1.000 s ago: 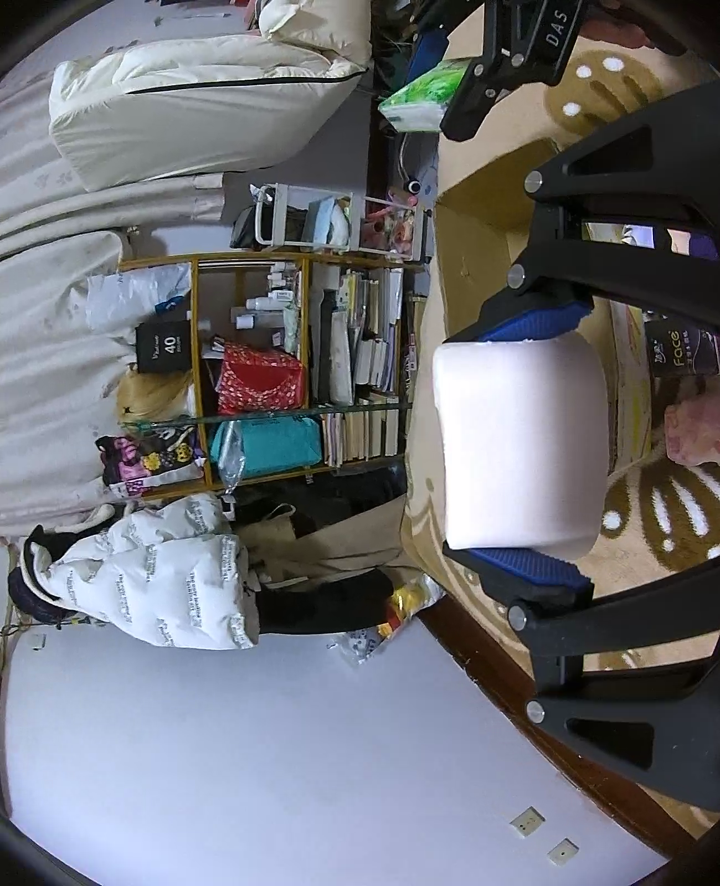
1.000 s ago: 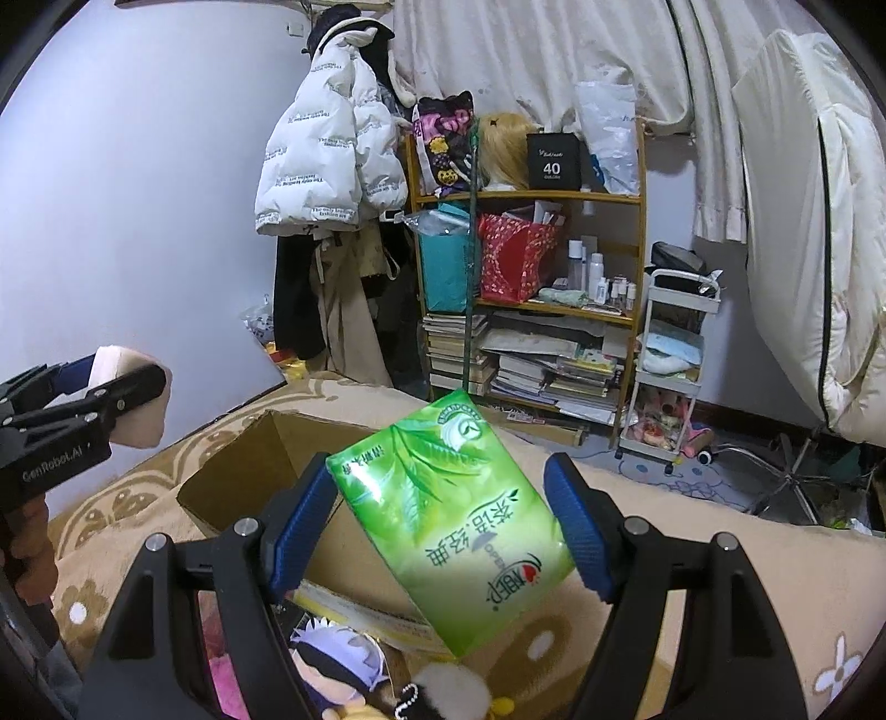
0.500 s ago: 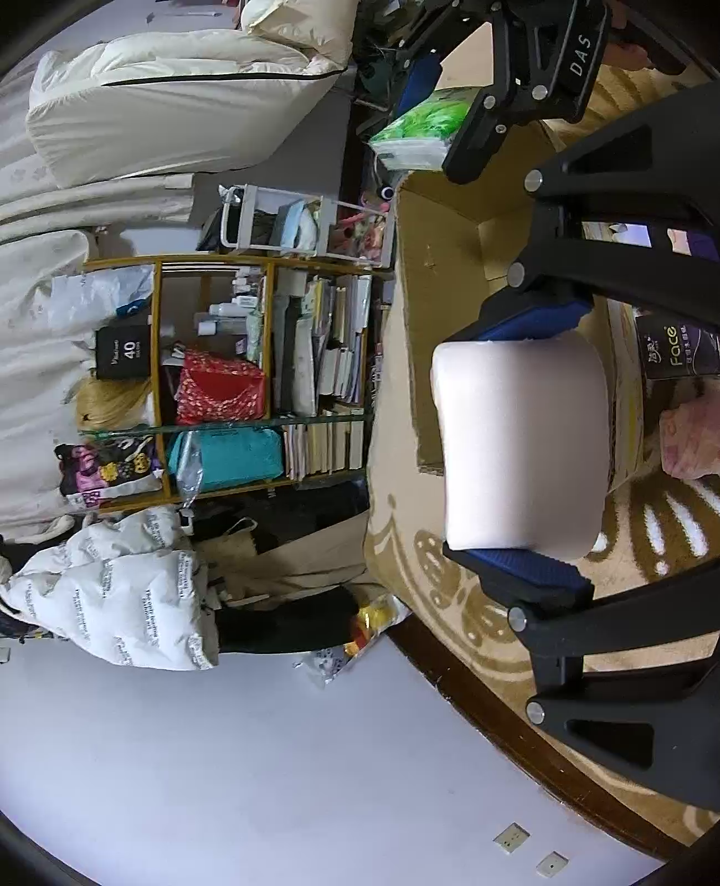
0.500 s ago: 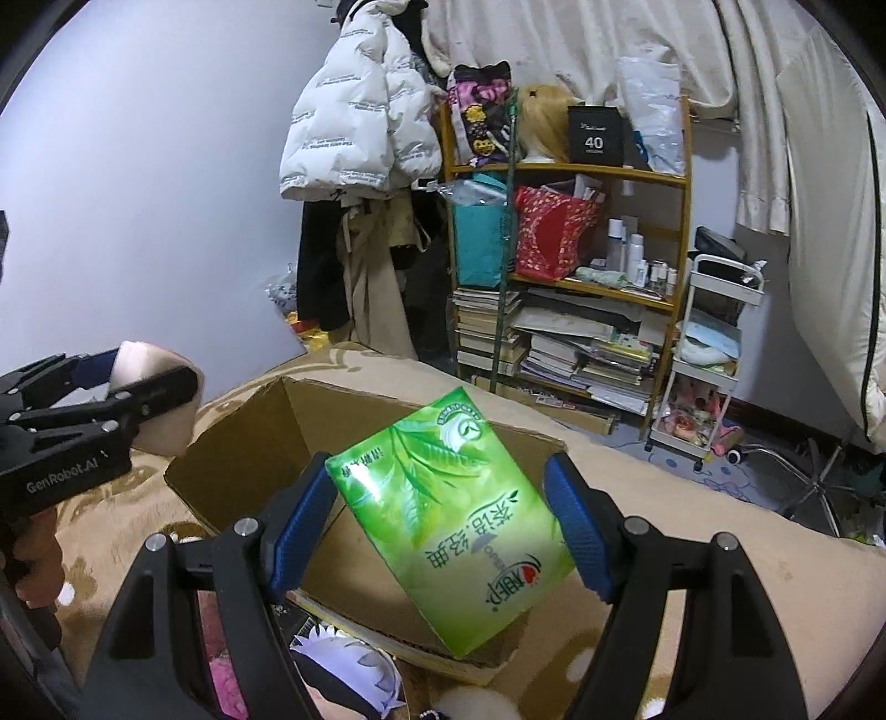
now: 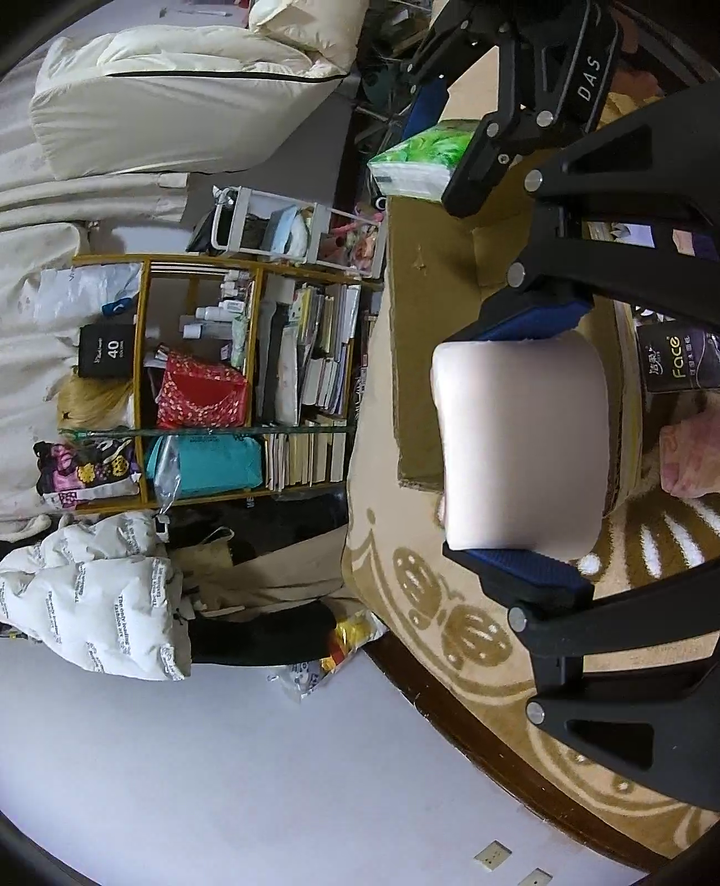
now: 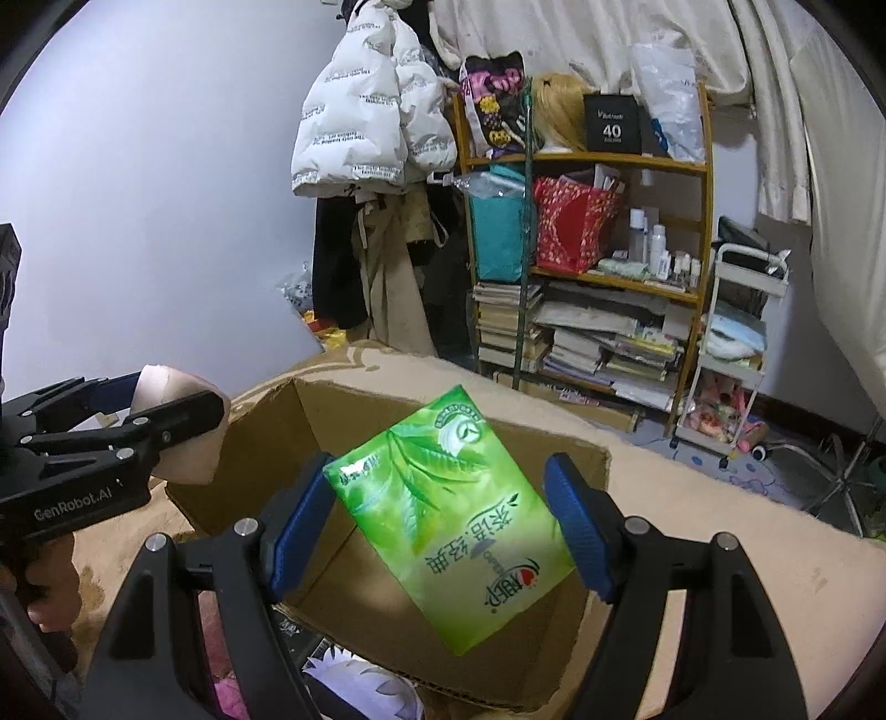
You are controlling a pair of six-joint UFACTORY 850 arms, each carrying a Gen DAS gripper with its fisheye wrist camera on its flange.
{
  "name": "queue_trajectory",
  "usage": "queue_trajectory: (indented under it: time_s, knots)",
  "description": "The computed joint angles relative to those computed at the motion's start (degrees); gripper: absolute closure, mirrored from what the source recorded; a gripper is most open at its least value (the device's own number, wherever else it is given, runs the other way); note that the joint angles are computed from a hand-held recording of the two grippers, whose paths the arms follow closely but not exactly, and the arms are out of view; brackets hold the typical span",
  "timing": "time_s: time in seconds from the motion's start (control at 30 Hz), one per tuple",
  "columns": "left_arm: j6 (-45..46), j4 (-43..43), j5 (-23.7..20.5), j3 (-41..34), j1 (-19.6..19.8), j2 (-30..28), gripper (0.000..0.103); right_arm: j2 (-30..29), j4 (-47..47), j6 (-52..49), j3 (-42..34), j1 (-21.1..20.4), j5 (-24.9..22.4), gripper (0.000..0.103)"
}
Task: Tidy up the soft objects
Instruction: 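Open the left tool over the box while the right tool drops the green pack inside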
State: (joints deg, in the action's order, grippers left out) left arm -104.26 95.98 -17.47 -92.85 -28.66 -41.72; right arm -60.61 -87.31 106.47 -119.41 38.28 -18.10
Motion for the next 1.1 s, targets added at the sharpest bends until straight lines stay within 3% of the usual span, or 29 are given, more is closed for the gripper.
queue_trajectory:
  time_s: [0.27, 0.43, 0.53, 0.63, 0.77, 1.1]
  knots:
    - [7.4, -7.0, 0.4, -1.6, -0.2, -1.5, 0.032, 0.0, 4.8, -2.2, 0.7, -0.5, 2.1, 0.022]
    - [17.2, -16.8, -0.2, -2.9, -0.4, -2.3, 0.029, 1.3, 1.6, 3.0, 2.9, -0.9, 3.6, 0.016]
    - [14.1, -13.4, -0.3, -2.2, -0.4, -2.0, 0.014, 2.4, -1.9, 7.4, 4.7, -1.0, 3.9, 0.014]
    - [7.5, -6.6, -1.1, -0.7, -0.6, -1.0, 0.011, 3.4, -3.3, 9.5, 6.0, -0.9, 3.8, 0.009]
    - [11.7, -11.0, -1.1, -0.1, -0.7, 0.0, 0.010, 5.3, -8.5, 15.6, 8.5, -0.5, 2.8, 0.002]
    - [8.0, -8.1, -5.0, 8.1, -2.1, 6.5, 0.004, 11.4, -9.7, 20.0, 16.7, 1.0, 0.3, 0.001]
